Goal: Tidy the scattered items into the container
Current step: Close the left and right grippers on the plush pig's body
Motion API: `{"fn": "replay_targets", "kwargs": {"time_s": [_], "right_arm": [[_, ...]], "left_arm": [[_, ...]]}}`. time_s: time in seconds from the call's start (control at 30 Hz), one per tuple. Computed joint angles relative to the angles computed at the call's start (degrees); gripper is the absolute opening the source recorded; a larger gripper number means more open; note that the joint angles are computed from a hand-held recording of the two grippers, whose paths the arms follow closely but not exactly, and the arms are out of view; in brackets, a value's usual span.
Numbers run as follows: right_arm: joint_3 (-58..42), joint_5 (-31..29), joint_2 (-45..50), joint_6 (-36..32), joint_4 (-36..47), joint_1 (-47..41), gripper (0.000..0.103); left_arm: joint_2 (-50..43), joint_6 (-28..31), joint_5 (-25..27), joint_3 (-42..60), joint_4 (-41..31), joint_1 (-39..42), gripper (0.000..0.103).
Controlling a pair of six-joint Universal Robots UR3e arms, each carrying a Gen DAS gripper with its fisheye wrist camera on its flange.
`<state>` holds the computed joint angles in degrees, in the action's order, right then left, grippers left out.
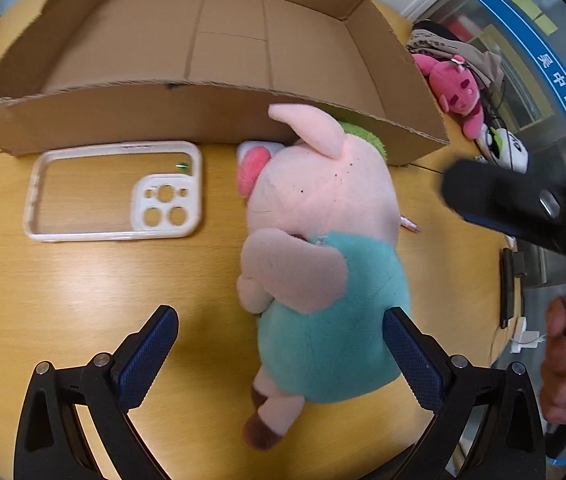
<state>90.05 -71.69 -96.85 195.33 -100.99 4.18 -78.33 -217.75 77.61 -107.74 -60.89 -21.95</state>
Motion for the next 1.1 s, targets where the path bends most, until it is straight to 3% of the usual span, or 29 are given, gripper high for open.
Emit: {"fn": "replay_targets", "kwargs": {"time_s": [0.17, 0.33, 0.4, 0.53, 0.67, 0.8, 0.93, 1.1], "right_arm": [[2.57, 0.01, 4.93, 0.50, -5.00, 1.82, 0.102], [5.91, 2.82, 7.14, 0.20, -7.08, 2.92, 0.097], [5.37, 3.03, 7.85, 0.09, -8.03, 3.19, 0.094], [4.42, 2.99, 9.50, -0.31, -9.25, 3.74, 0.094], [5.69, 2.37, 10.17, 1.60, -11.93, 4.32, 0.093], [4.78, 1.73, 11.18, 0.28, -11.61, 5.99, 0.082], [3.69, 1.82, 10.19, -0.32, -9.88, 6.47, 0.068], [0.31, 2.35, 6.43, -0.24, -8.02, 7.51, 0.065]], "left_arm": [[-0.72, 0.47, -5.17, -3.46, 4.51, 0.91, 0.102], [1.47, 1.94, -9.05, -4.28, 3.24, 2.49, 0.080], [2.04, 2.58, -8.42, -3.42, 1.33, 2.70, 0.082], [2.00, 1.92, -5.14, -0.56, -2.67, 1.57, 0.101], [3.57, 1.14, -6.93, -4.56, -0.74, 2.44, 0.102], [6.69, 1.71, -14.13, -11.23, 5.22, 4.98, 0.063], [10.89, 4.25, -14.63, -10.88, 0.54, 6.04, 0.051], [20.00, 7.87, -13.42, -5.79, -9.66, 7.71, 0.050]]}}
